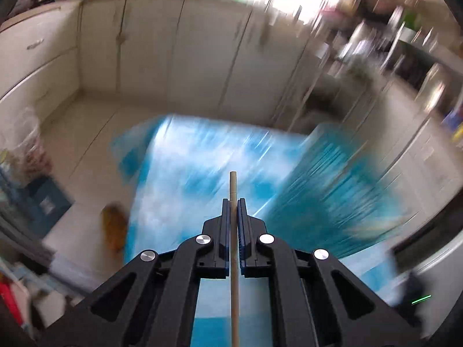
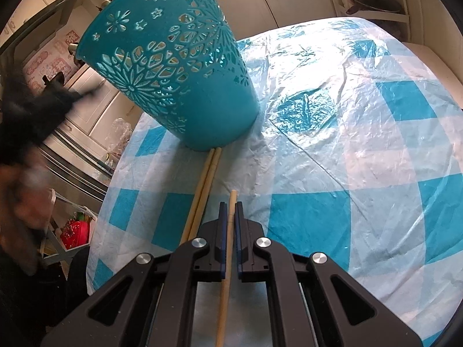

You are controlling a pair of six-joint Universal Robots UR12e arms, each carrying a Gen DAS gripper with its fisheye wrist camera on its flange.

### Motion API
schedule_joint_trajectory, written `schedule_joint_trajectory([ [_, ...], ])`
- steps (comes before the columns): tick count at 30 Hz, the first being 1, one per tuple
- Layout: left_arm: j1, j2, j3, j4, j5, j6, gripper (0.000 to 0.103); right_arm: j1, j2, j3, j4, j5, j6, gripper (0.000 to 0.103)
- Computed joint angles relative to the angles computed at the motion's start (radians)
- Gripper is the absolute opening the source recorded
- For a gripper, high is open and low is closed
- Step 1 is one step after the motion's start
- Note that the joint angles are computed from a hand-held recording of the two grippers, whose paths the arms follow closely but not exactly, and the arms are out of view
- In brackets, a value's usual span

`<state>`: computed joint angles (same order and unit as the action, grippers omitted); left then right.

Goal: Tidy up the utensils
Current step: 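Move the open left tool back down beside the basket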

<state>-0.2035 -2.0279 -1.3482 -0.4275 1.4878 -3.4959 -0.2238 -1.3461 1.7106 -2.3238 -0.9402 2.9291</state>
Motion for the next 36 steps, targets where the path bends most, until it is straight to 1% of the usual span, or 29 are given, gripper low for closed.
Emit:
schedule_joint_trajectory([
  [1,0.001,0.006,0.000,0.088,-0.028,-0.019,0.005,0.001,0.002,-0.002,-0.001,-0.001,0.001,0.006],
  [3,-0.005,-0.005,0.028,0.242,-0.041,-0.043,0.005,0.000,0.000,0.001,-0.003,-0.001,0.001,0.006],
  [4,-0.011,-0.017,0.048,0.296,-0.034,-0.053,0.005,0.000,0.000,0.001,-0.005,-0.001,0.003,0.006],
  [5,-0.018,-0.030,0.070,0.332,-0.021,-0.057,0.005,0.000,-0.001,0.002,-0.004,0.000,0.002,0.006],
  [6,-0.030,-0.057,0.109,0.378,0.014,-0.057,0.005,0.000,-0.001,0.003,-0.005,0.001,0.003,0.006],
  [7,-0.039,-0.078,0.138,0.402,0.039,-0.071,0.005,0.000,0.000,0.002,-0.007,0.001,0.004,0.006],
  [8,-0.044,-0.092,0.157,0.408,0.051,-0.077,0.005,0.000,-0.004,0.007,-0.008,0.002,0.004,0.006],
  [9,-0.055,-0.122,0.199,0.401,0.087,-0.061,0.005,0.001,-0.004,0.007,-0.009,0.000,0.004,0.006],
  [11,-0.075,-0.155,0.241,0.392,0.152,-0.018,0.005,0.001,-0.005,0.008,-0.007,-0.003,-0.001,0.006],
  [12,-0.082,-0.177,0.266,0.375,0.174,0.001,0.005,0.002,-0.006,0.008,-0.007,-0.006,-0.004,0.006],
  [15,-0.098,-0.203,0.293,0.304,0.195,0.011,0.005,0.002,-0.006,0.006,-0.005,-0.009,-0.014,0.006],
  [17,-0.100,-0.207,0.294,0.263,0.191,0.023,0.005,0.004,-0.004,0.005,-0.005,-0.009,-0.014,0.006],
  [19,-0.108,-0.205,0.284,0.250,0.208,0.046,0.005,0.005,-0.005,0.005,-0.007,-0.011,-0.013,0.006],
  [22,-0.111,-0.184,0.249,0.231,0.202,0.065,0.006,0.009,-0.005,0.006,-0.014,-0.019,-0.016,0.006],
  [24,-0.110,-0.164,0.221,0.214,0.195,0.072,0.009,0.010,-0.005,0.007,-0.018,-0.022,-0.016,0.006],
  [25,-0.110,-0.148,0.193,0.218,0.196,0.072,0.017,0.011,-0.006,0.007,-0.021,-0.025,-0.016,0.006],
  [26,-0.110,-0.130,0.163,0.226,0.203,0.068,0.032,0.012,-0.006,0.008,-0.023,-0.028,-0.018,0.006],
  [27,-0.110,-0.113,0.135,0.237,0.216,0.063,0.040,0.013,-0.006,0.008,-0.026,-0.032,-0.019,0.005],
  [28,-0.112,-0.092,0.097,0.259,0.240,0.053,0.056,0.014,-0.007,0.010,-0.032,-0.037,-0.019,0.005],
  [29,-0.113,-0.077,0.069,0.271,0.258,0.043,0.068,0.016,-0.007,0.011,-0.037,-0.041,-0.019,0.005],
  [30,-0.116,-0.053,0.025,0.286,0.284,0.028,0.071,0.018,-0.008,0.013,-0.043,-0.045,-0.019,0.006],
  [31,-0.117,-0.035,-0.010,0.297,0.300,0.017,0.078,0.020,-0.009,0.015,-0.048,-0.049,-0.019,0.005],
  [32,-0.119,-0.019,-0.045,0.306,0.316,0.007,0.082,0.022,-0.011,0.018,-0.057,-0.056,-0.018,0.005],
  [34,-0.120,0.014,-0.120,0.302,0.326,0.004,0.085,0.024,-0.013,0.023,-0.070,-0.064,-0.015,0.006],
  [36,-0.120,0.029,-0.167,0.267,0.326,0.013,0.086,0.025,-0.014,0.028,-0.086,-0.069,-0.003,0.005],
])
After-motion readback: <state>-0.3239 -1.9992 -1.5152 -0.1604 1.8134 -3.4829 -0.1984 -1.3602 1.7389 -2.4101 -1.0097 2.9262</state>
